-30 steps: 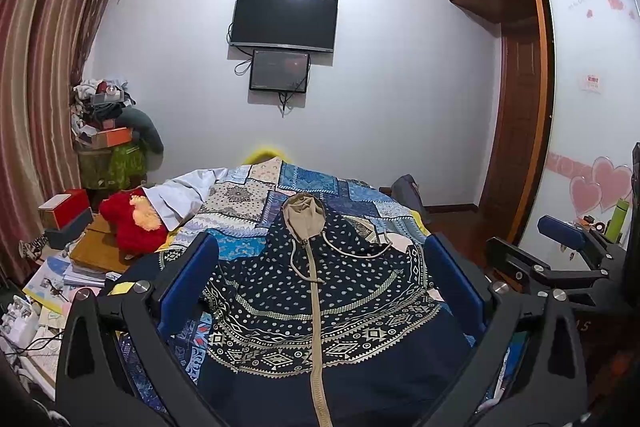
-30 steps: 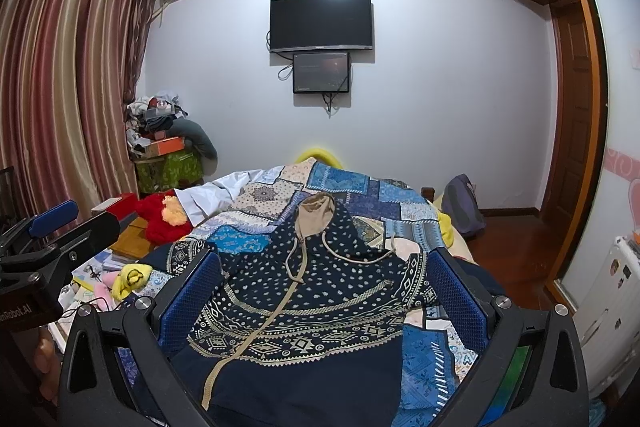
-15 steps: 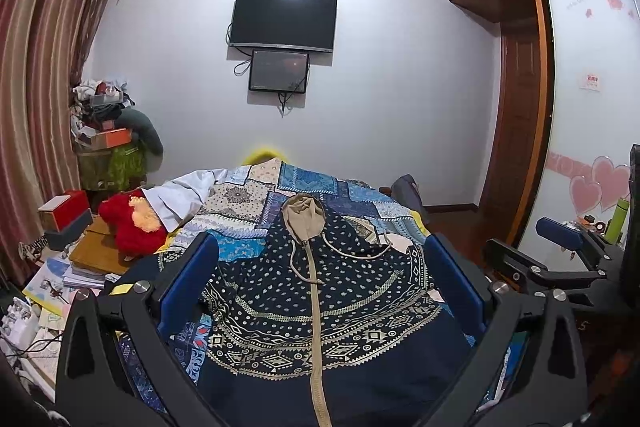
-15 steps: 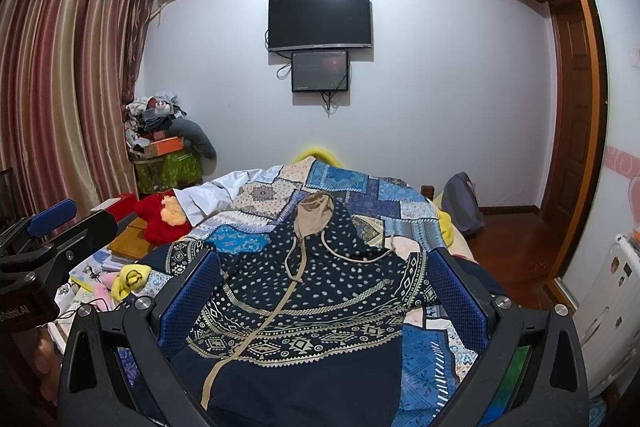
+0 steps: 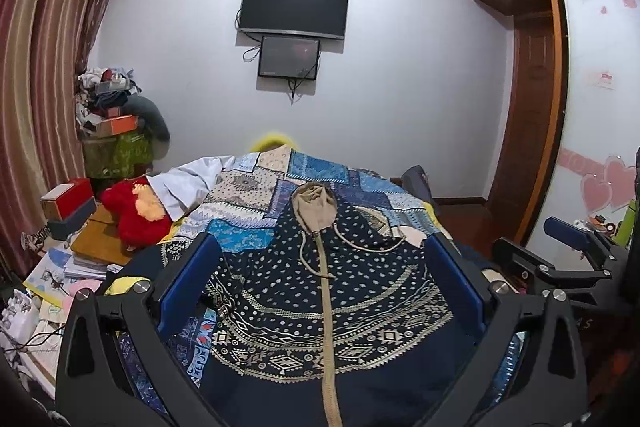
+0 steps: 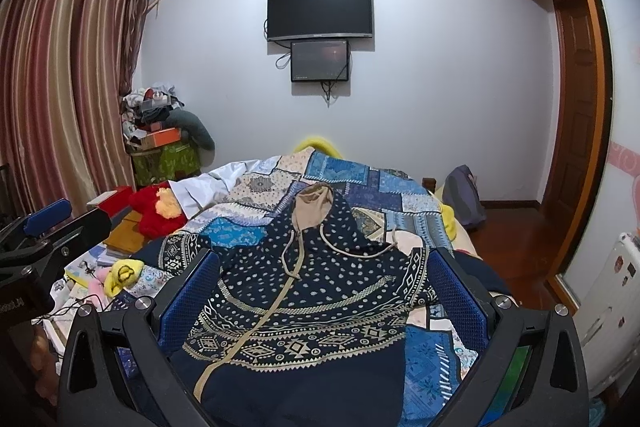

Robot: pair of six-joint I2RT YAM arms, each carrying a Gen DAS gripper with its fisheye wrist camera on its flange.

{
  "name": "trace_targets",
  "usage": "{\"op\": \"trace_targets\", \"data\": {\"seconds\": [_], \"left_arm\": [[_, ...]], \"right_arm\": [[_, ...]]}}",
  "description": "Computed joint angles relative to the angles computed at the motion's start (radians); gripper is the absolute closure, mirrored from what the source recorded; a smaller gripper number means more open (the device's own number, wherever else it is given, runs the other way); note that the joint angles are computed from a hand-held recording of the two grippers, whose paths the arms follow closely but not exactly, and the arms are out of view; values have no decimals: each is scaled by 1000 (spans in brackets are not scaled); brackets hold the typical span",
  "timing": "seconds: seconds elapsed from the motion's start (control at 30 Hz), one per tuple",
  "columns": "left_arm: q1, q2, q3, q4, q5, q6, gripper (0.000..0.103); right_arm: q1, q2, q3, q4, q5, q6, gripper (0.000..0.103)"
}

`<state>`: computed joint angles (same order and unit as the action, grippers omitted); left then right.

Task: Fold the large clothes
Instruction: 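Grasp the navy hoodie sleeve with the left gripper and lift it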

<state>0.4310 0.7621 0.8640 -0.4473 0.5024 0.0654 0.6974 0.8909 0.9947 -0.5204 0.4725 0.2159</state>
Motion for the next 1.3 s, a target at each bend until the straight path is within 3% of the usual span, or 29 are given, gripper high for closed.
{"op": "trace_targets", "data": {"seconds": [0.27, 0.5, 0.63, 0.77, 0.87, 0.97, 1.3], "left_arm": [[10, 231, 34, 159, -83, -27, 0], [96, 600, 154, 327, -146, -59, 0], [135, 822, 290, 253, -198, 1, 0], [175, 1084, 505, 89, -216, 25, 0], [200, 1254, 655, -45, -163, 21, 0], [211, 1366, 746, -113, -124, 8, 0], [230, 1634, 1070, -218, 8, -108, 5]], "right_arm": [[-152, 157, 12, 122, -168, -35, 0], [-273, 413, 130, 184, -308, -88, 0], [-323, 603, 255, 179, -389, -127, 0], [-350, 812, 413, 139, -431, -156, 0], [-361, 963, 540, 93, -445, -178, 0], [-370, 1120, 695, 22, -486, -186, 0], [-350, 1621, 1345, -334, -562, -201, 0]]}}
